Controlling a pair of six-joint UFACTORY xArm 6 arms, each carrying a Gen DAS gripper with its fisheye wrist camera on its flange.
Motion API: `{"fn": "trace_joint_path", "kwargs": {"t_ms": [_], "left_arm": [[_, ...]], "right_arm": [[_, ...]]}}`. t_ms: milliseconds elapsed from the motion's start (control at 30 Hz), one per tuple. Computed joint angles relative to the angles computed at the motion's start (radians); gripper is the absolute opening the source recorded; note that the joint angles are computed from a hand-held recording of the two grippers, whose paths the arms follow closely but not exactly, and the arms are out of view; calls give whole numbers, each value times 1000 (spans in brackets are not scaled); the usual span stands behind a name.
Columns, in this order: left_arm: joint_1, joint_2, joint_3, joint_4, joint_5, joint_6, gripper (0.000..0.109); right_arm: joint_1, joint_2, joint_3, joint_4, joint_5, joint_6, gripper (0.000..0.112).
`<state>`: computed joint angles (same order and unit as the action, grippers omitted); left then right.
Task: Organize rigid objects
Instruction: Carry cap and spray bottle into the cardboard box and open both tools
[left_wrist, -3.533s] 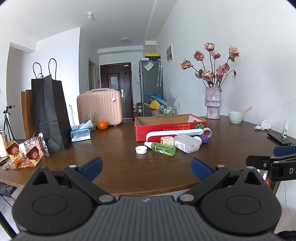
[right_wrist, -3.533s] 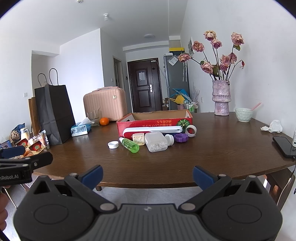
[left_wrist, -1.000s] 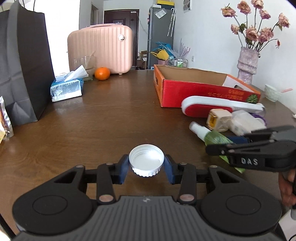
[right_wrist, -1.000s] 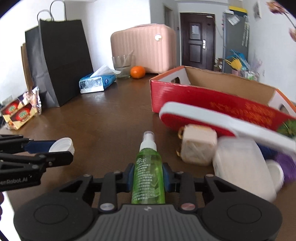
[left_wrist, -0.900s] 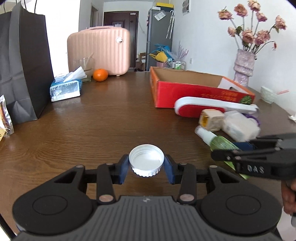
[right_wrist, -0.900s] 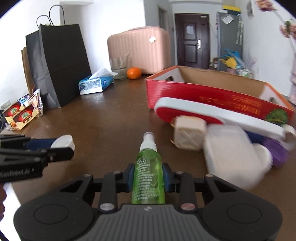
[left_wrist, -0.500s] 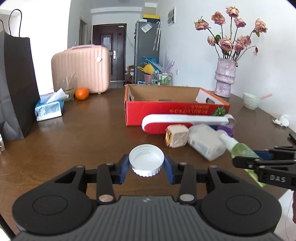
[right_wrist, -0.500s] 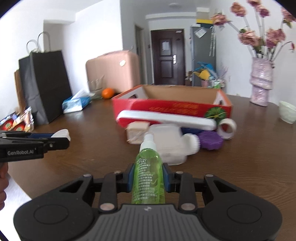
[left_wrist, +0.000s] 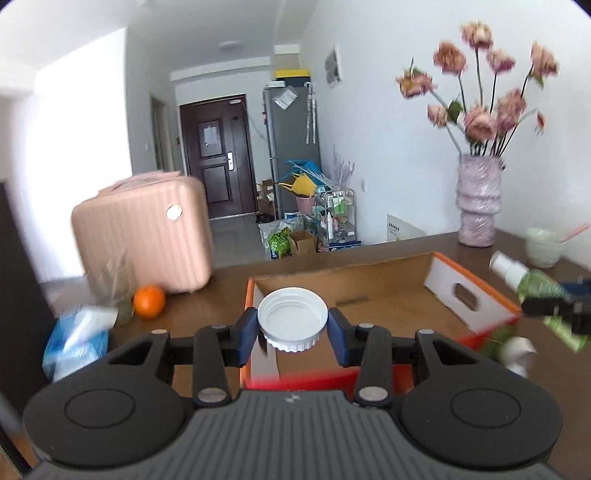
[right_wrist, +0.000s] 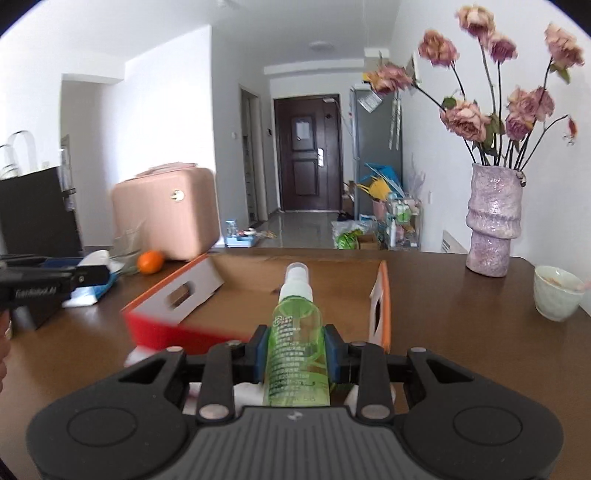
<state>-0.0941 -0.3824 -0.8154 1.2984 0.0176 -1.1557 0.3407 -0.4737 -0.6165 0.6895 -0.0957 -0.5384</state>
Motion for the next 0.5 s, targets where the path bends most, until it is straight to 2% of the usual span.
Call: {"fn": "trace_joint_path", "kwargs": {"t_ms": [67,133,200,300,333,433,500], "left_arm": [[-13,139,-109,-89,19,92,41],[-39,280,-227,-298,70,268,41],[-66,401,-349,-507,147,468,41],[-89,556,-523,-819,246,781,42],[-92,604,-581,-882,283,844,42],[-87,691,-680,-911,365,864,42],[-82,713,-701,-1018,395,931,46]], "right_arm": [[-54,144,-161,85,87,-84,30],[-106,283,-301,3,159,0,30],[-146,428,-433,-206,198,209,30],[-189,597,-621,-520,307,493,30],[-194,644,-678,-625,348,564,30],[-190,750,-817,-939,457,775,30],[-185,784,-849,-1090,463,871,30]]}}
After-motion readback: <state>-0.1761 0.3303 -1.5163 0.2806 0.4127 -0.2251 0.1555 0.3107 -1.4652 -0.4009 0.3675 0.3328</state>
